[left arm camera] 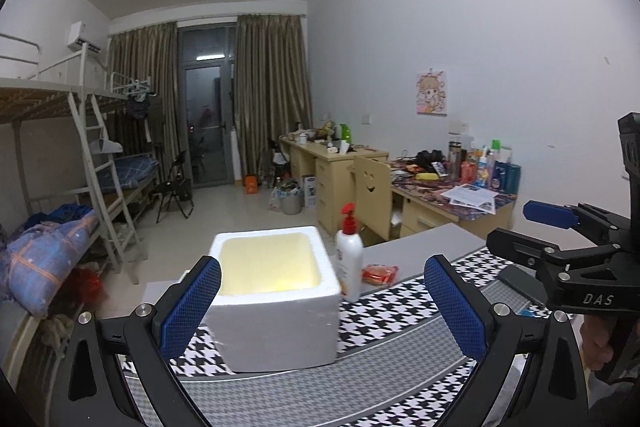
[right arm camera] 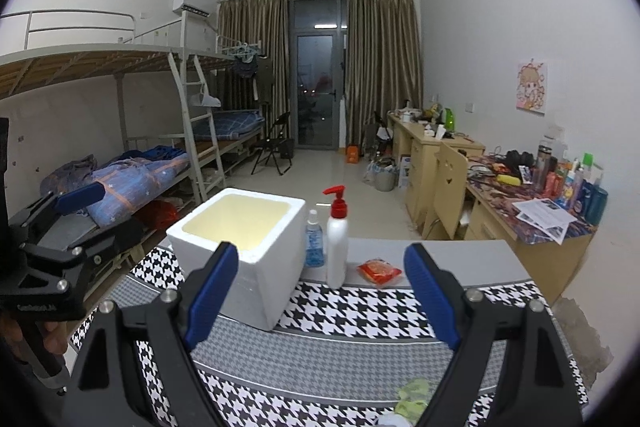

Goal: Organize soft objects
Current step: 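Withdraw both tools from the box toward the grey sock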

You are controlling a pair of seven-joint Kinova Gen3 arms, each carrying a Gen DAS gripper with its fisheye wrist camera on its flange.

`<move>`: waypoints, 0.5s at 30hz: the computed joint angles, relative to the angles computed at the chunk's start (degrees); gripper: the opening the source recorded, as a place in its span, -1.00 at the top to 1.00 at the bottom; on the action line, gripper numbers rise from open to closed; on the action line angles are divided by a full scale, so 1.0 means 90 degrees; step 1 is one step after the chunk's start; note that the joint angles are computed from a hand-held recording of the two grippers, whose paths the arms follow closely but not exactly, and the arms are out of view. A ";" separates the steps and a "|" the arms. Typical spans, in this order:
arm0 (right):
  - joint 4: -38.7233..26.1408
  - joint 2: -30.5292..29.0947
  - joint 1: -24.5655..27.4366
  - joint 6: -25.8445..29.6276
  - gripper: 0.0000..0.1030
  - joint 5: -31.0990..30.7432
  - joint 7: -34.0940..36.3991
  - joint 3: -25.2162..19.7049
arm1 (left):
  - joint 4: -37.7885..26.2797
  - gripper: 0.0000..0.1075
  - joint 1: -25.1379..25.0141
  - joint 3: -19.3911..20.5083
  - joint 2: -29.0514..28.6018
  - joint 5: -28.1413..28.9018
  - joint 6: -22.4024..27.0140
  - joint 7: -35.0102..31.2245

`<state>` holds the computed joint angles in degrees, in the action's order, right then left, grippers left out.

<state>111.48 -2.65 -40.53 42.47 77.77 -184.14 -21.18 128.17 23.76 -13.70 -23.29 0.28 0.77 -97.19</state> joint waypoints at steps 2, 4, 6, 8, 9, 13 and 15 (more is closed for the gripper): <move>0.0068 -0.0070 -0.0025 0.0171 -0.71 -0.0018 -0.0069 -0.0048 | 0.0020 -0.89 0.0099 -0.0010 -0.0044 -0.0010 0.0011 -0.0007; 0.0163 -0.0145 -0.0030 0.0273 -0.71 0.0006 -0.0177 -0.0087 | 0.0085 -0.89 0.0108 0.0079 -0.0094 -0.0011 -0.0021 -0.0003; 0.0262 -0.0228 -0.0012 0.0339 -0.71 0.0007 -0.0279 -0.0119 | 0.0150 -0.89 0.0261 0.0054 -0.0148 -0.0020 -0.0053 0.0004; 0.0347 -0.0299 0.0016 0.0394 -0.70 0.0019 -0.0390 -0.0156 | 0.0209 -0.89 0.0505 -0.0066 -0.0199 -0.0048 -0.0063 -0.0003; 0.0408 -0.0350 0.0036 0.0433 -0.71 0.0013 -0.0457 -0.0174 | 0.0234 -0.89 0.0609 -0.0118 -0.0217 -0.0060 -0.0075 -0.0006; 0.0578 -0.0480 0.0096 0.0641 -0.71 -0.0037 -0.0627 -0.0280 | 0.0335 -0.89 0.0926 -0.0219 -0.0260 -0.0109 -0.0131 -0.0004; 0.0617 -0.0512 0.0120 0.0744 -0.71 -0.0080 -0.0644 -0.0329 | 0.0380 -0.89 0.1056 -0.0239 -0.0256 -0.0161 -0.0150 -0.0024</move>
<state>117.03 -7.26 -39.46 49.17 77.05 -189.94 -24.14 131.59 33.27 -15.85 -25.59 -1.17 -0.58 -97.40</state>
